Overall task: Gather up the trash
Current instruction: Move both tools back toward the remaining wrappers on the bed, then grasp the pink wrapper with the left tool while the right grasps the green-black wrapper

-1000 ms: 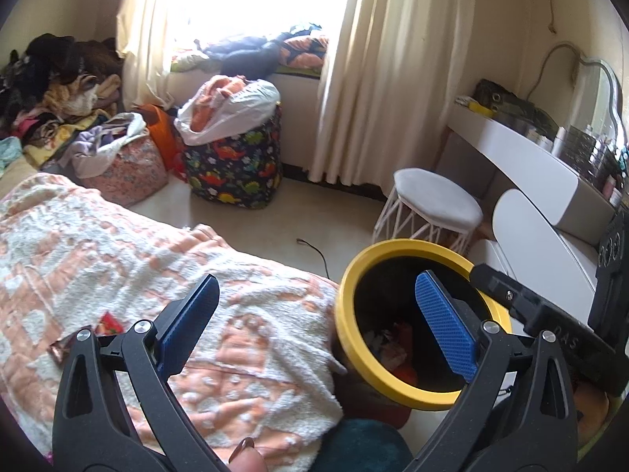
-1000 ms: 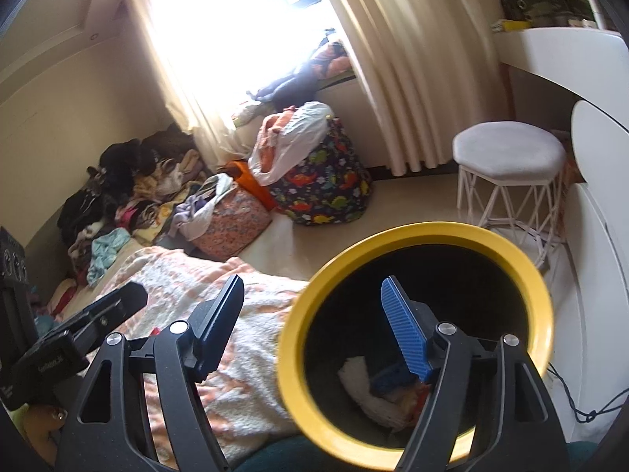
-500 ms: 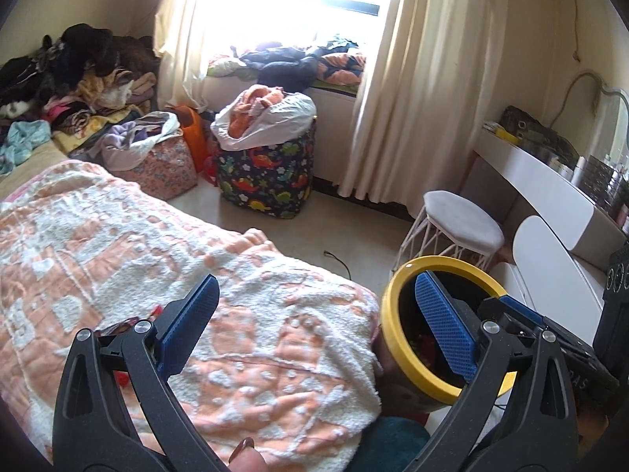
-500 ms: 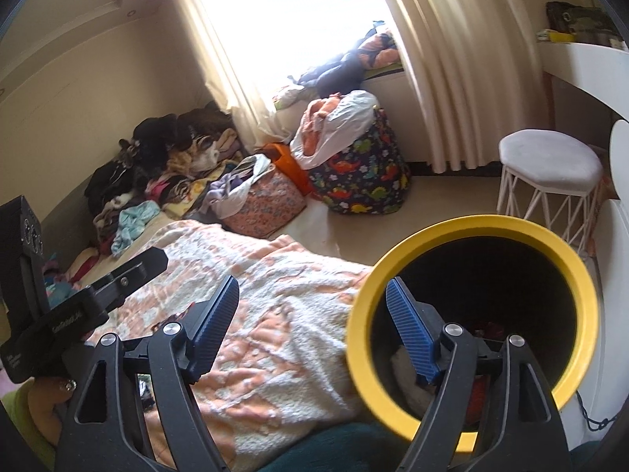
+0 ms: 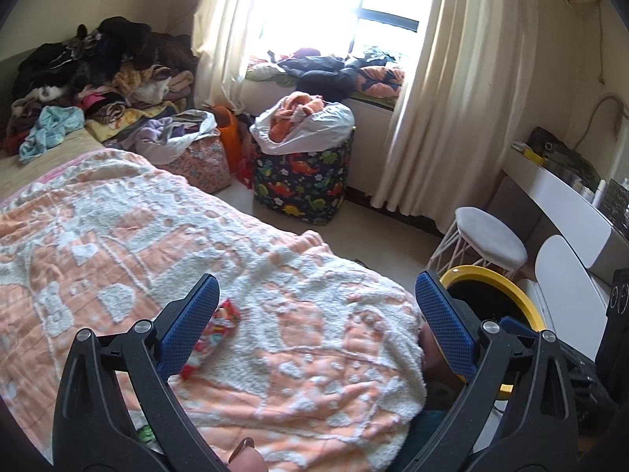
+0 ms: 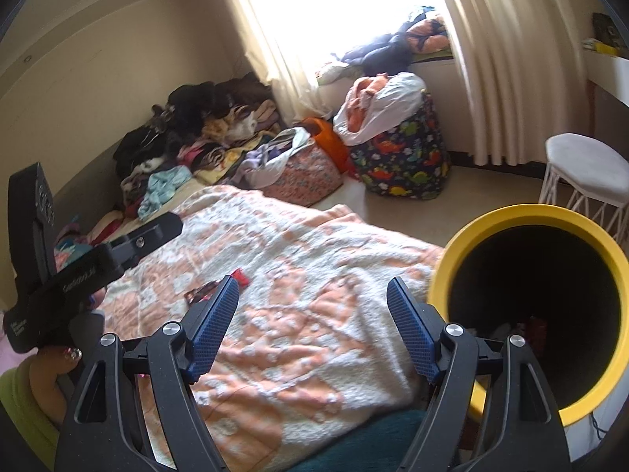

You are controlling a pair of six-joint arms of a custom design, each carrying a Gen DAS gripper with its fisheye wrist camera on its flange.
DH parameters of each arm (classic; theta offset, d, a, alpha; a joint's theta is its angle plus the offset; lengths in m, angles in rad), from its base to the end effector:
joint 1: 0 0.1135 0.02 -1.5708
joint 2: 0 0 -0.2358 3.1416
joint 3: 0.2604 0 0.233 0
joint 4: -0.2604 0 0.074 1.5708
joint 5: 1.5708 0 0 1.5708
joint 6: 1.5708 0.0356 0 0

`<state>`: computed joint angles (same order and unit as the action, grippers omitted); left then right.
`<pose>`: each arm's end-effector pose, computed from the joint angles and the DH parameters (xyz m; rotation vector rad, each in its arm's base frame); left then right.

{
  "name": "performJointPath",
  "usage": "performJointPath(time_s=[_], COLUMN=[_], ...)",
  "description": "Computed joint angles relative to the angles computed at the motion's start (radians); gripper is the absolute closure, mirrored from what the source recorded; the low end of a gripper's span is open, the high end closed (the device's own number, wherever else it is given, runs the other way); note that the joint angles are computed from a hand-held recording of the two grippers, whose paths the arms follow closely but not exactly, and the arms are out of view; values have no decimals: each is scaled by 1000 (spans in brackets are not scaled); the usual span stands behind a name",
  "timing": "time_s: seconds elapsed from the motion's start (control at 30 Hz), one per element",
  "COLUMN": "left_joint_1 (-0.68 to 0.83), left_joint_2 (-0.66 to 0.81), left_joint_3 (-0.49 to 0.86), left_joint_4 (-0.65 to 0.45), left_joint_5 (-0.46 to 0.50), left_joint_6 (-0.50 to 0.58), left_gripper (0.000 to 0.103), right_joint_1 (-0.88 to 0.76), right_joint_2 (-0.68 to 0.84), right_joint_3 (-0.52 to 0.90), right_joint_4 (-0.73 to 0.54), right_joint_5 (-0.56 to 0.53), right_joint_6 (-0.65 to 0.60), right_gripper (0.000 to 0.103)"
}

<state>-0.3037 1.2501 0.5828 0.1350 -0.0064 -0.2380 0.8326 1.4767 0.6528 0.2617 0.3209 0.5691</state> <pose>0.2425 -0.0758 0.1894 0.0657 2.1182 -0.3175 0.2008 0.2040 0.1663 -0.0913 2.1389 0.4951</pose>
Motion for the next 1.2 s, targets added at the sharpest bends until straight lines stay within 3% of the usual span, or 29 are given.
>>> performJointPath(time_s=[0.87, 1.2], left_joint_1=[392, 620], left_joint_2=[-111, -116], left_joint_3=[-116, -168], left_joint_4=[-33, -77], left_joint_5=[202, 336], left_joint_6=[128, 250], left_gripper=[11, 11], right_joint_1=[172, 200], right_joint_2=[398, 531], right_joint_3=[385, 547], right_joint_4=[-92, -179], right_joint_5=[-124, -183], right_joint_6=[-69, -112], right_gripper=[28, 28])
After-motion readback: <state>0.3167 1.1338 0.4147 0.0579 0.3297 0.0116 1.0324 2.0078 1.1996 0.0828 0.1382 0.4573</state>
